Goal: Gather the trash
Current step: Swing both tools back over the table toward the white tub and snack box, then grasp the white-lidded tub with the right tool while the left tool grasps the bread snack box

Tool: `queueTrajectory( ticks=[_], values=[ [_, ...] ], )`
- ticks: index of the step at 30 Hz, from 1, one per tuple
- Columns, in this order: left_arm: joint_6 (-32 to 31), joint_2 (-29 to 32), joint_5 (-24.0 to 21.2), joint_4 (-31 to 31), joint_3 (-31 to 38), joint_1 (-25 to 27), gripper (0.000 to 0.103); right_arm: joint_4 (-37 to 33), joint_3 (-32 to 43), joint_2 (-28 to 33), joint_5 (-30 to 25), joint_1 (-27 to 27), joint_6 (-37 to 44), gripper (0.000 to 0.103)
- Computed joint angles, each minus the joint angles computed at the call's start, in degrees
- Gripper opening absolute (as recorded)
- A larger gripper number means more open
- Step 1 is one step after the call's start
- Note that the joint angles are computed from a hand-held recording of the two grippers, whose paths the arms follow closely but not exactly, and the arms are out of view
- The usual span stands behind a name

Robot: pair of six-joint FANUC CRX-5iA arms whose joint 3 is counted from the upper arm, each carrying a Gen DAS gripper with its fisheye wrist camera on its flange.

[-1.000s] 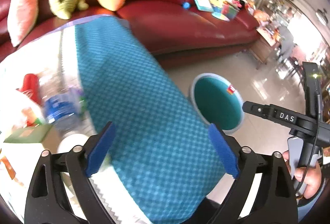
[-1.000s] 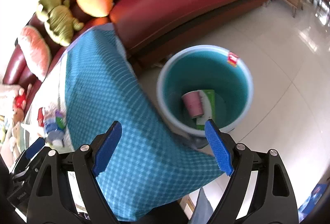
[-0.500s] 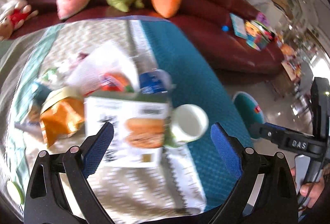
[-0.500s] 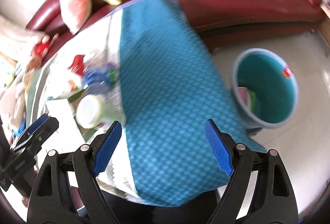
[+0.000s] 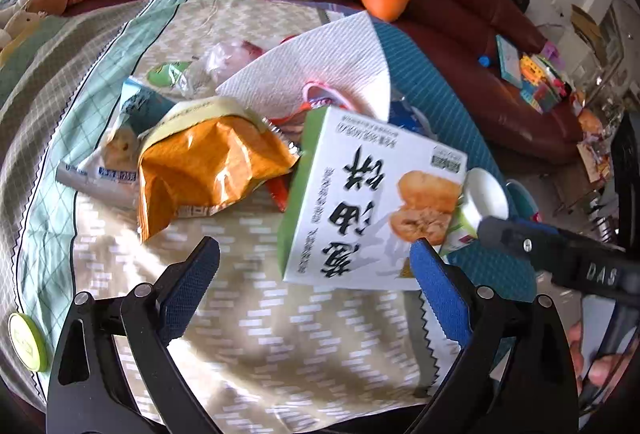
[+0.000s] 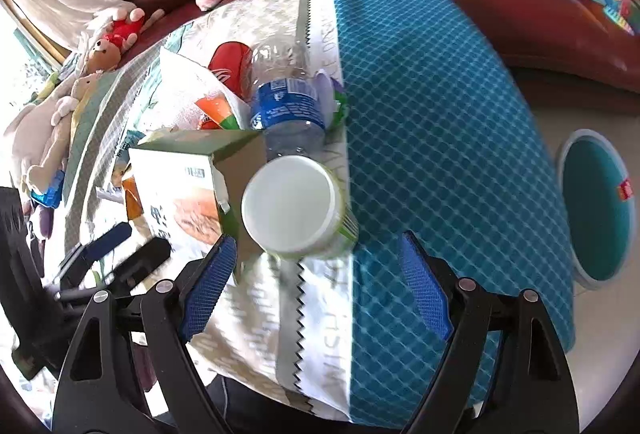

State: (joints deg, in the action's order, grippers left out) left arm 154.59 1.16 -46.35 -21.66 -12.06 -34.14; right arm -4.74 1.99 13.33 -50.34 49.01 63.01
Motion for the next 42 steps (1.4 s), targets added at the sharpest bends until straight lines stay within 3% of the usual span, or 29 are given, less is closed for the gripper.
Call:
queueTrajectory(
  ticks=[5, 6, 7, 12, 17, 20, 25, 35, 40, 42],
  values=[
    [-0.35, 0.27, 0.24, 1.22, -0.59, 0.03, 0.096, 0.64, 0.98, 1.72, 2.24, 0.21, 0.55, 0.074],
    [-0.75, 0.51, 0.24, 1.49, -0.4, 0.11, 0.096, -0.31, 1.14, 1.94, 2.81, -0.12, 1.49, 0.057],
    [-0.97, 0.79, 0.03, 1.6, -0.03, -0.11, 0.096, -2.25, 1.63, 2.12, 2.86, -0.66, 3.13, 0.054],
    [-2.41, 3.29, -1.85, 1.48, 3.6, -2.38, 0.096, -4.14, 0.33, 0.91, 4.51, -1.68, 4.22, 0.053],
    [0.95, 9.04, -8.31, -2.32, 11.16, -5.64, 0.096, -5.37, -2.51, -1.48, 6.07, -3.49, 4.08, 0.053],
    [5.26, 13.34, -15.29, -7.04, 17.12, -8.25, 0.098, -7.03, -3.52, -2.5, 6.24, -4.71, 4.89, 0.053],
    [9.23, 17.71, -23.85, -9.79, 22.38, -9.43, 0.099, -10.44, -4.97, -4.15, 6.4, -6.6, 6.76, 0.054],
    [15.27, 9.87, -19.55, -6.57, 10.93, -5.93, 0.099, -10.6, -5.93, -4.83, 6.92, -6.87, 6.69, 0.054],
    [21.49, 5.4, -17.9, -8.37, 6.12, -6.12, 0.098, -8.93, -6.43, -4.97, 7.34, -6.14, 4.96, 0.054],
    [23.36, 4.2, -18.04, -9.18, 5.22, -6.21, 0.092, -8.2, -6.59, -5.0, 7.39, -5.78, 4.27, 0.054]
  ],
)
